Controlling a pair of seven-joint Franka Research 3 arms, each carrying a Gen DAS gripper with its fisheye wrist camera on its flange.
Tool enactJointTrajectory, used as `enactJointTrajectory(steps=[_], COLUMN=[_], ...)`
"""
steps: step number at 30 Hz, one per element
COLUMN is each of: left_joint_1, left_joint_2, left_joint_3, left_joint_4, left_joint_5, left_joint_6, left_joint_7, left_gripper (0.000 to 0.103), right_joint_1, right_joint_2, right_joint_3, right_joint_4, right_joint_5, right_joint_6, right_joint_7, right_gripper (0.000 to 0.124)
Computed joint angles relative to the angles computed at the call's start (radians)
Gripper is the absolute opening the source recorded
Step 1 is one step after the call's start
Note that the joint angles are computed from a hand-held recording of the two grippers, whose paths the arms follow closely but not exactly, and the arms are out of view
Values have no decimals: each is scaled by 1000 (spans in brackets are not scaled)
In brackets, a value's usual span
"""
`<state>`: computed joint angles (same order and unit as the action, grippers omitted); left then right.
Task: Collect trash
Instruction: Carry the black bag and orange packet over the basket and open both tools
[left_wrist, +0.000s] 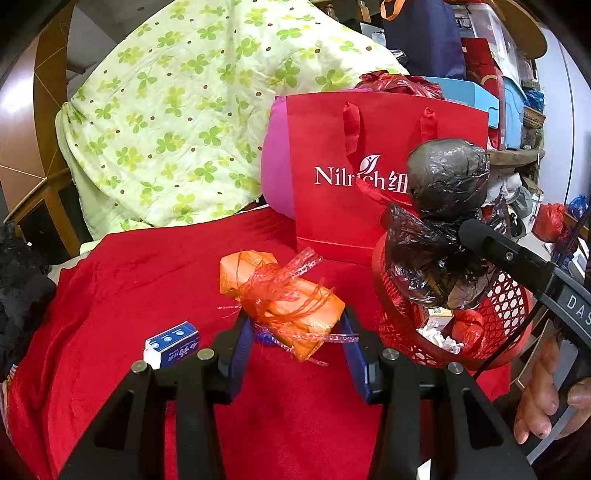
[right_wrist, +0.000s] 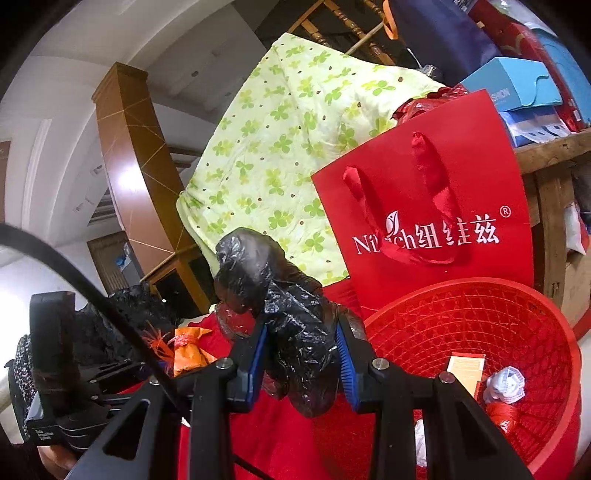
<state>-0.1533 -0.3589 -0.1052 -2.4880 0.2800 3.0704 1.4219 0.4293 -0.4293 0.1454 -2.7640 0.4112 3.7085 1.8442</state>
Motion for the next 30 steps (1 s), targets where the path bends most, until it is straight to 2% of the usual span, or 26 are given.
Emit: enactJointTrajectory(steps=[7,12,17,23,27,30], left_joint_1=[-27,-78,-154,-292,-338,-378], left_joint_2=[20,34,51,78,102,129], left_joint_3=[7,33,75,145,151,159], left_joint_4=[18,29,46,74,96,119], left_joint_5=[-18,-60,-133,-263,-328,-392], left_joint_6=[1,6,14,30,34,30], left_joint_7=[16,53,117,238,297,352], left_gripper=[48,48,48,49,49,49], right_joint_1=[-10,-20,-41,-68,-57,-85], right_joint_2=[-22,-42,-78,-125,-154,-169], right_joint_3=[5,3,7,-3,-53,-47], right_joint_4=[-20,-41,-76,-121,-153,-165], right_joint_5=[19,33,66,108,93,115], right_joint_6=[3,3,9,10,9,-15], right_joint_7=[0,0,5,37,96,125], right_gripper=[37,38,38,39,39,39])
